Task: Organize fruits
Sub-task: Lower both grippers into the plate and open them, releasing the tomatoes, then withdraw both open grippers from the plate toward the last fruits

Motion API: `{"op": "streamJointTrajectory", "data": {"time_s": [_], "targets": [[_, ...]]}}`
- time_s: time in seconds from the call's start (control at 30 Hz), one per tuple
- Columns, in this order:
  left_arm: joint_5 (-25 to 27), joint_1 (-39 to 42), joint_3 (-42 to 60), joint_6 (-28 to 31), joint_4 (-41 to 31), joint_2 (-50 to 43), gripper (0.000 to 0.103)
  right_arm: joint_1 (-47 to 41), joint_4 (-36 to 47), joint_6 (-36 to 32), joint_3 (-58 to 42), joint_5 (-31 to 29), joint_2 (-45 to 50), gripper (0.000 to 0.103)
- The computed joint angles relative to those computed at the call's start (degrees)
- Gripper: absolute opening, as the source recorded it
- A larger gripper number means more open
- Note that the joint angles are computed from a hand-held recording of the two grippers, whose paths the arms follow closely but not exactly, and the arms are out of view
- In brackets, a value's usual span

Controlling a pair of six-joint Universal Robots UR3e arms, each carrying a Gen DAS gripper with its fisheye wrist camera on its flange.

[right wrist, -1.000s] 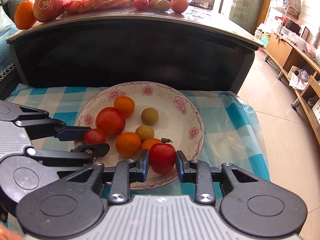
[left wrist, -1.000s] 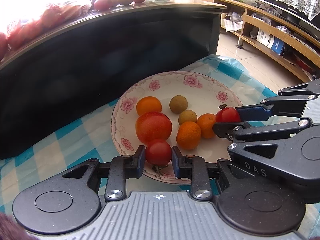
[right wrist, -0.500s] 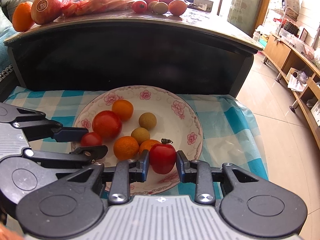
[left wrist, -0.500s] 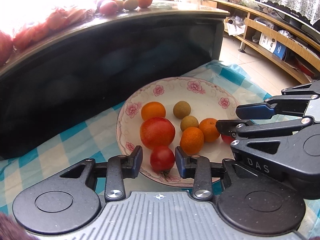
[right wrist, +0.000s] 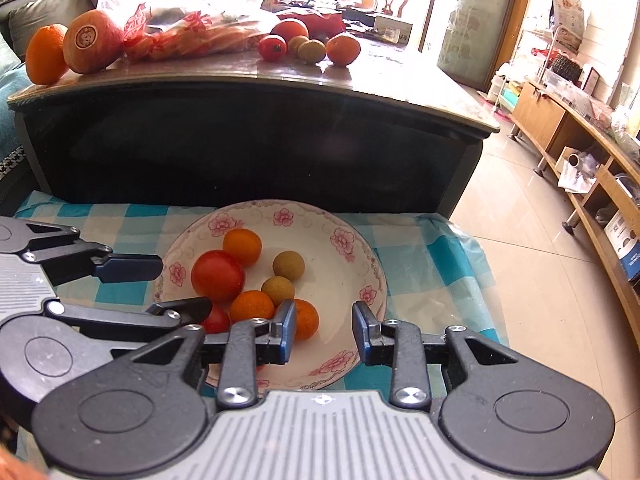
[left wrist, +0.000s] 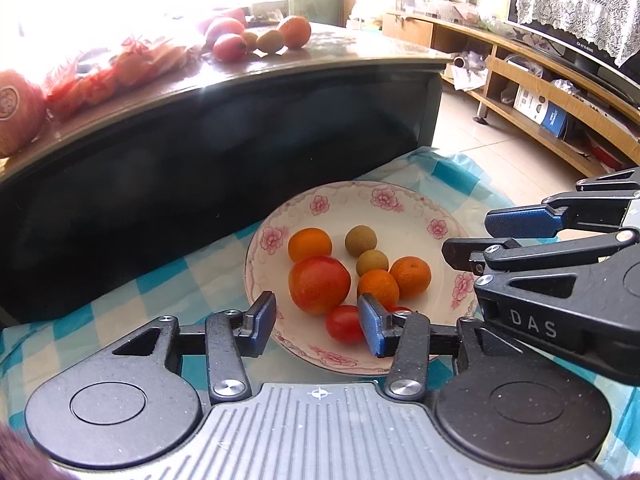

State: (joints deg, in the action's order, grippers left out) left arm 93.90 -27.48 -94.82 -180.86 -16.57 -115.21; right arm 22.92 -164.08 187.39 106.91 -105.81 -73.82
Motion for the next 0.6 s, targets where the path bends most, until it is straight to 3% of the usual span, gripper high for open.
{"op": "streamJointTrajectory", "data": {"time_s": [0.6], "targets": [[-1.6, -0.7, -14.4, 2.3, 0.2, 12.4, 0.061, 6.9, 11.3, 7.4, 3.7, -6.2, -8.8, 0.043]]}}
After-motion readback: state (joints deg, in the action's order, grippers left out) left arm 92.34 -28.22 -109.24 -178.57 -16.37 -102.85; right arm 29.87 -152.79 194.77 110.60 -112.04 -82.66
